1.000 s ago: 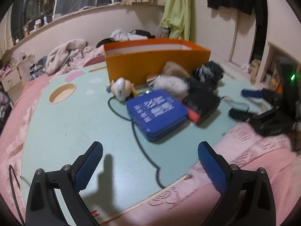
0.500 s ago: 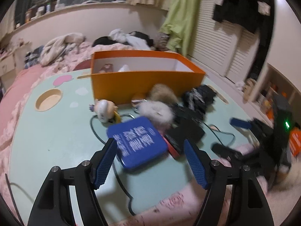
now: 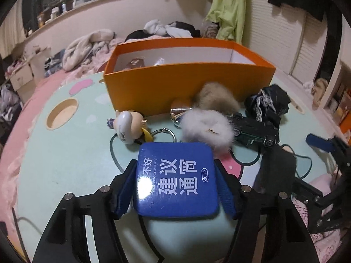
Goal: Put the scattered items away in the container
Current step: 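Grasp the blue tin with the left gripper while the right gripper grasps the black case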
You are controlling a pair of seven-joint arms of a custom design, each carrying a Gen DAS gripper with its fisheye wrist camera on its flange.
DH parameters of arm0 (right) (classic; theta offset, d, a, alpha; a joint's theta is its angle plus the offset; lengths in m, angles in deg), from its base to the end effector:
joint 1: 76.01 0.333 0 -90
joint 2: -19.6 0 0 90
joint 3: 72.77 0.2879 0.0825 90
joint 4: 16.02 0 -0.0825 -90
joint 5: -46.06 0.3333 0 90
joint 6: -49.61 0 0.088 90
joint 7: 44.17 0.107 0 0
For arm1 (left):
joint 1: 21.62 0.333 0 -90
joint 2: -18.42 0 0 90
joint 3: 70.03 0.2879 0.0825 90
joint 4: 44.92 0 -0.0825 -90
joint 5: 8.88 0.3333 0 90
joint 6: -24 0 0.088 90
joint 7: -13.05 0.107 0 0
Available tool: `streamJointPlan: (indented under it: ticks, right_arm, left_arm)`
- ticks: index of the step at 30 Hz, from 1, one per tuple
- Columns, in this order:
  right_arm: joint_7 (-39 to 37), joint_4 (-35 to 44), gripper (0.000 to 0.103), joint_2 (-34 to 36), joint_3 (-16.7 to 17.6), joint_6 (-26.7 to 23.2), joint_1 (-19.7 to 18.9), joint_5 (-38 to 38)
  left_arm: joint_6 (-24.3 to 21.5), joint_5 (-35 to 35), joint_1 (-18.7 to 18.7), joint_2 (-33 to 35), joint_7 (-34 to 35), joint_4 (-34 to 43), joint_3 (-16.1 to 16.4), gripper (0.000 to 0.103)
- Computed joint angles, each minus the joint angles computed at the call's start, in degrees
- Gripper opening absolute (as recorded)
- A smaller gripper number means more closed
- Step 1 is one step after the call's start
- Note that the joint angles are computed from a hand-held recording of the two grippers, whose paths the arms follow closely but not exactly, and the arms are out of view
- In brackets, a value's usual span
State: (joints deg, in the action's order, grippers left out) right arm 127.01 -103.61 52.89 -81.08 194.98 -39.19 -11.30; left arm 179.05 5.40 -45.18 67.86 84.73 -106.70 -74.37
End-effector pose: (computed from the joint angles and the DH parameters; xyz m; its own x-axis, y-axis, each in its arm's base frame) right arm 0.5809 0.3477 0.3650 -0.1757 -0.9812 0.0804 -0.6454 0.0532 -0.7620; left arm 0.6698 -0.3376 0.3980 -0.3152 -0.9478 0.0483 -0.6881 0.1932 -0.6994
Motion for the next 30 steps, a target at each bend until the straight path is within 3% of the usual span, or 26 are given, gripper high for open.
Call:
streamJointPlan:
  ticks: [3, 5, 7, 9, 11, 13, 15, 17, 21, 23, 24, 26, 28, 30]
  right_arm:
    - [0.12, -0.08, 0.102, -0.04, -0.05, 0.08, 0.04, -0.08]
    - [0.38, -0.05, 0.102, -0.01, -0.14, 0.11, 0.12, -0.27]
    - [0.74, 0.24, 0.102, 0.07, -0.25, 0.59, 0.1, -0.48]
    - [5.0, -2.08, 0.102, -1.37, -1.61, 4.95, 0.38, -4.03]
    - [12.78, -4.27, 0.102, -3.15, -3.9, 10.68, 1.39, -12.07]
    - [14.15, -2.92, 0.102, -2.84, -3.17, 14.32, 0.39, -16.13]
    - [2.87, 1.38, 0.102, -0.02, 0.91, 16.48, -2.91, -10.45]
    - [-11.72, 7.92, 0.102, 4.28, 5.02, 12.47, -4.78, -1.04]
    - [-28.23, 19.49, 0.099, 11.64, 10.55, 6.01, -7.93, 13.09]
    - [-34.34, 24.37, 0.073, 14.92, 12.5, 4.17, -9.59, 20.07]
    - [-34.06, 24.36, 0.067, 15.07, 12.26, 4.77, -9.58, 20.16]
    - [-33.76, 21.85, 0.067, 14.08, 10.47, 7.09, -8.52, 20.51]
    - [-31.45, 18.88, 0.066, 12.51, 7.56, 9.68, -6.63, 20.06]
    - [-27.0, 12.57, 0.066, 9.27, 3.55, 15.47, -4.21, 18.21]
  left_arm:
    - [7.54, -0.48, 2.37, -4.39, -2.52, -8.81, -1.27, 0.066]
    - [13.43, -1.82, 2.42, -7.2, -3.47, -14.43, -0.25, 0.066]
    - [20.01, -1.18, 0.9, -11.17, -6.87, -21.97, 3.17, 0.066]
    - [23.78, -0.37, -2.12, -13.99, -10.42, -27.3, 7.95, 0.066]
    - [26.2, -0.07, -4.28, -15.31, -12.66, -30.35, 11.31, 0.066]
    - [28.46, -0.45, -5.69, -16.01, -13.9, -32.32, 13.46, 0.066]
    - [30.7, -1.66, -5.62, -16.32, -13.56, -33.28, 13.6, 0.066]
    - [31.4, -2.75, -6.28, -16.34, -12.23, -33.51, 14.15, 0.066]
    - [30.23, -4.01, -6.99, -15.65, -9.42, -32.19, 14.22, 0.066]
    - [30.35, -4.43, -7.19, -15.56, -8.64, -32.03, 14.29, 0.066]
    - [30.52, -4.7, -7.7, -15.59, -8.51, -32.16, 14.87, 0.066]
    - [31.22, -5.34, -8.34, -15.91, -8.2, -32.92, 15.61, 0.066]
    - [32.26, -6.23, -8.97, -16.16, -7.88, -33.56, 16.31, 0.066]
    - [33.95, -7.29, -9.45, -16.62, -6.9, -34.52, 16.79, 0.066]
